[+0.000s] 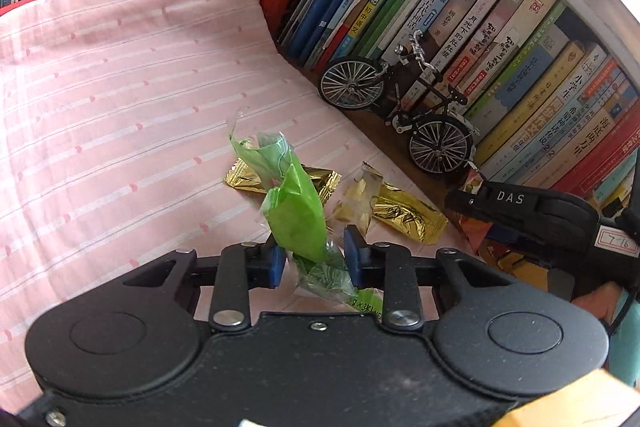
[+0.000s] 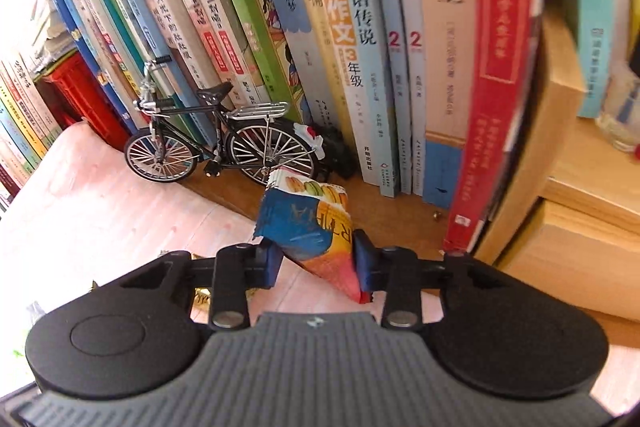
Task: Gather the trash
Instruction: 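Grasp the green plastic wrapper with the left gripper while the right grasps the macaron packet, then carry the green wrapper and macaron packet off the bed down over the bin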
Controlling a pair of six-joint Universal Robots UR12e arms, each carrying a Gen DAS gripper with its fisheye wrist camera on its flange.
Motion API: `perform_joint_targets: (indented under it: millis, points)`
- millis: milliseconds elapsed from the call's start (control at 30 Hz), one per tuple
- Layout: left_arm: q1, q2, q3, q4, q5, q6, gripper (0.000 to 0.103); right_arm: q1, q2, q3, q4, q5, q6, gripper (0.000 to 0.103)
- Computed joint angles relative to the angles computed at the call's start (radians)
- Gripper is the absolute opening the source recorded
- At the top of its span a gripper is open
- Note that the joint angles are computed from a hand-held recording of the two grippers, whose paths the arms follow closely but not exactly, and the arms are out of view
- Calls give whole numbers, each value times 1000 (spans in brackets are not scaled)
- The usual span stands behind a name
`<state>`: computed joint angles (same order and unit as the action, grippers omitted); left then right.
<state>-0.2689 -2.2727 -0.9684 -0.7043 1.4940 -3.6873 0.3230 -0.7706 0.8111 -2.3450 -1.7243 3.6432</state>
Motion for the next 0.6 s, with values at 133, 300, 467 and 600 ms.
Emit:
perform_joint_targets:
  millis: [133, 300, 467, 600]
  points:
    - [4, 11, -5, 10, -12, 18, 27, 1, -29, 36, -23, 10, -5, 31]
    - [7, 28, -1, 3, -34, 73, 27, 7, -64, 70, -38, 20, -22, 31]
    - [6, 60, 0, -31, -36, 133, 27, 13, -104, 103, -44, 30, -7, 31]
    - [6, 99, -21, -49, -34, 164, 26, 25, -144, 138, -54, 29, 7, 31]
